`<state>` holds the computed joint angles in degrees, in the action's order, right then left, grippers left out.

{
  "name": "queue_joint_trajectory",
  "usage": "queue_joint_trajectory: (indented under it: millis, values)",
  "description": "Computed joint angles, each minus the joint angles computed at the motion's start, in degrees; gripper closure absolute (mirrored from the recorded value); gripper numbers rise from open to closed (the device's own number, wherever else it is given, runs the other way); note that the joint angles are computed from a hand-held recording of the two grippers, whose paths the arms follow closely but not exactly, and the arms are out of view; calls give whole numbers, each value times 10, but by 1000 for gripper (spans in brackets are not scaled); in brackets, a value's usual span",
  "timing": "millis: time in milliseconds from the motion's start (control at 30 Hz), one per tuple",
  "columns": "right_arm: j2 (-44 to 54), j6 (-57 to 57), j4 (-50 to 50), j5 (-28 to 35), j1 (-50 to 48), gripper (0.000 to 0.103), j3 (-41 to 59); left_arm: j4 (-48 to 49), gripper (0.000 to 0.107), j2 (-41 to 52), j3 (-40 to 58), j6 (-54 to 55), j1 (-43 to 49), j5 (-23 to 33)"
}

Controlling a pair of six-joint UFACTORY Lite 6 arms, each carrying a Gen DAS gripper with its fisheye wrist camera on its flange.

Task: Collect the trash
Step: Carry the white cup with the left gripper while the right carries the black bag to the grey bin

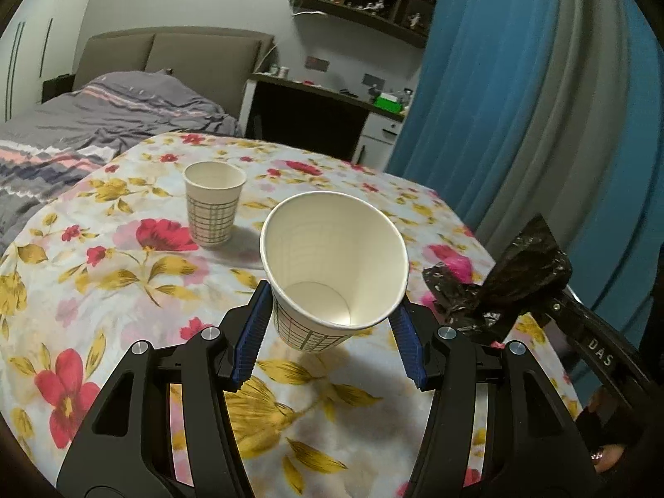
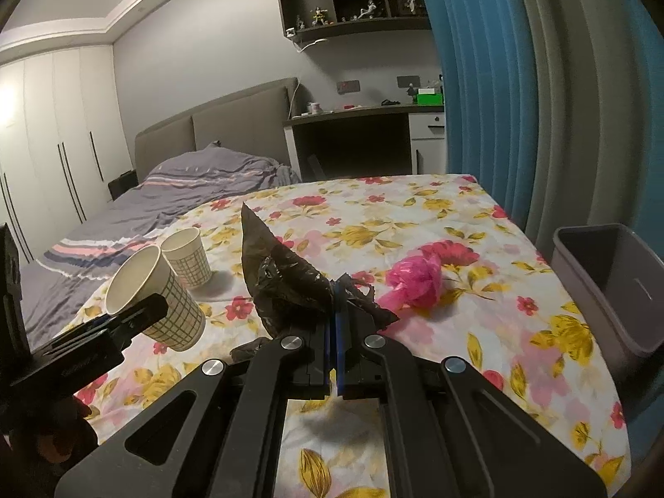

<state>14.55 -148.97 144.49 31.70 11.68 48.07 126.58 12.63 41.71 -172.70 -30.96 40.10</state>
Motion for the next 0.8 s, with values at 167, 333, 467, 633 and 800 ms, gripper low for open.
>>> queue_joint_trajectory:
  millis: [167, 333, 467, 633, 800]
  values:
    - [-28, -2, -6, 6, -15, 100, -22, -30, 52, -18, -7, 25, -35, 18]
    - [-41, 8, -26, 19, -40, 100, -30, -57, 52, -31, -6, 47, -62, 30]
    - [-49, 18, -46, 31, -63, 100, -37, -72, 52, -28, 5, 61, -75, 32]
    - [-62, 34, -76, 48, -95, 100, -50, -87, 52, -9, 33, 83, -88, 32]
    - [-63, 50, -105, 64, -127, 100, -48, -93, 52, 18, 67, 100, -94, 29]
